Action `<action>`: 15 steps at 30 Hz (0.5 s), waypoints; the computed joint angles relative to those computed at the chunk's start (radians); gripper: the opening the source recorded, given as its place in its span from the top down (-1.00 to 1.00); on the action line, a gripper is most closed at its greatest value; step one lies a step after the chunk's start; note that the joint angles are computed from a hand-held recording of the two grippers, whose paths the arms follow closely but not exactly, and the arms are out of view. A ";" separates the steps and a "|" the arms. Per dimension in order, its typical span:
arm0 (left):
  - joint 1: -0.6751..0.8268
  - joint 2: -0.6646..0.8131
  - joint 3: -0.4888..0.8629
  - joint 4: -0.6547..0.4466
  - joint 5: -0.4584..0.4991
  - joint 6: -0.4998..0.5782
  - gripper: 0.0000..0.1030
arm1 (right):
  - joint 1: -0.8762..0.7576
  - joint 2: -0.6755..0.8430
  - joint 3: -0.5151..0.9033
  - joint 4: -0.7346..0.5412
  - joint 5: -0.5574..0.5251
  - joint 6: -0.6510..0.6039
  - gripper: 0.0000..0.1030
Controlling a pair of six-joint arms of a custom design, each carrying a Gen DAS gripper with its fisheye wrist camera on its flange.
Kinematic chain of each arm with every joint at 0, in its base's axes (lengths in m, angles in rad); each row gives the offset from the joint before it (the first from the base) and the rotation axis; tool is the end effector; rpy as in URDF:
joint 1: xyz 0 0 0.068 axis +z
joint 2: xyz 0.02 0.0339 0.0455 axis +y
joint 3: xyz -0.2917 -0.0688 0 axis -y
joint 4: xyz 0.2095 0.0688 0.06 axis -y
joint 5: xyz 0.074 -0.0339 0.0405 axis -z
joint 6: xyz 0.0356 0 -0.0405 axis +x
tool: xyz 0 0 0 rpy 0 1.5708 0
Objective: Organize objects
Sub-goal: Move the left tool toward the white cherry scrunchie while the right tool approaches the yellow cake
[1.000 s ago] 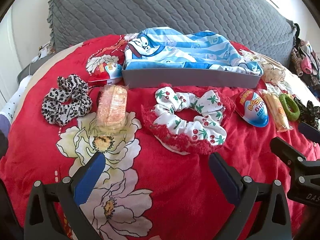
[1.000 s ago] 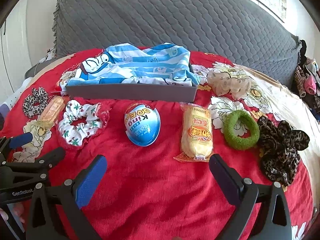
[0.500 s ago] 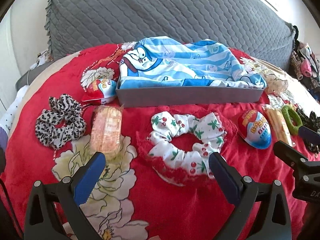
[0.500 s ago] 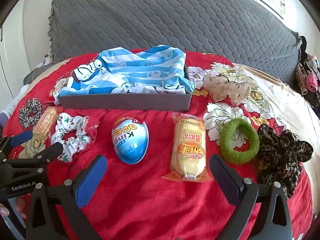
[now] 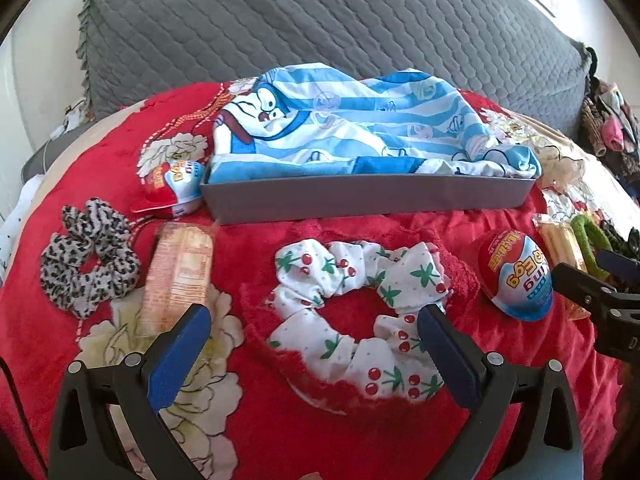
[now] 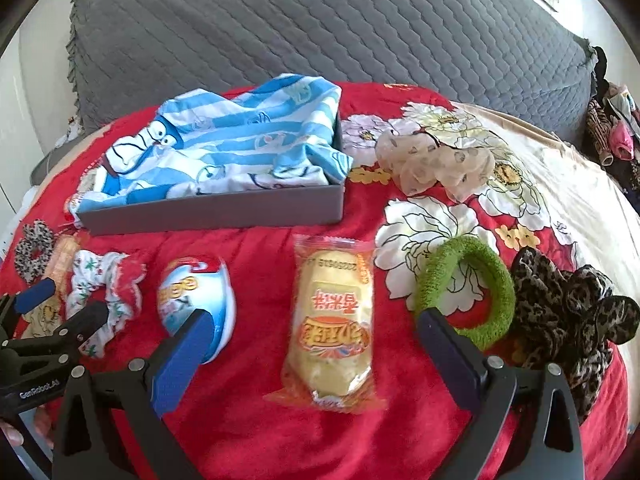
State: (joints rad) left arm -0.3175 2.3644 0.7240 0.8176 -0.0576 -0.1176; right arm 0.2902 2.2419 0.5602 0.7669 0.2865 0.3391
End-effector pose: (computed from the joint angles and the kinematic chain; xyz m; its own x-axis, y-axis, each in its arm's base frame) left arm 0.3310 -0.1066 0.0246 -0.7238 0.1146 -0.6804 0.1909 0.9809 -0.0379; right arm 0.2940 0.0773 0.0414 -0.7524 0.1083 -0.6497 0.1495 0.9887 -0.0083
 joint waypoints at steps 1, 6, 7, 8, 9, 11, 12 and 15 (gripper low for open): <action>-0.001 0.004 0.006 -0.003 0.004 -0.003 -1.00 | -0.002 0.002 0.005 -0.005 0.002 0.003 -0.99; -0.001 0.016 0.037 -0.030 0.009 -0.017 -1.00 | -0.040 -0.001 0.003 -0.001 -0.044 0.008 -0.99; -0.002 0.019 0.043 -0.036 0.007 -0.017 -1.00 | -0.045 -0.002 0.010 -0.011 -0.055 0.009 -0.99; -0.004 0.022 0.047 -0.037 0.008 -0.017 -1.00 | -0.048 -0.001 0.019 -0.023 -0.063 0.008 -0.99; -0.008 0.025 0.050 -0.037 0.004 -0.016 -1.00 | -0.049 0.001 0.030 -0.038 -0.065 0.006 -0.99; -0.012 0.032 0.060 -0.045 0.003 -0.015 -1.00 | -0.042 0.010 0.055 -0.068 -0.061 0.003 -0.99; -0.013 0.035 0.062 -0.045 0.002 -0.015 -1.00 | -0.039 0.015 0.063 -0.077 -0.056 0.003 -0.99; -0.013 0.038 0.070 -0.053 0.002 -0.017 -1.00 | -0.040 0.026 0.078 -0.090 -0.059 0.000 -0.98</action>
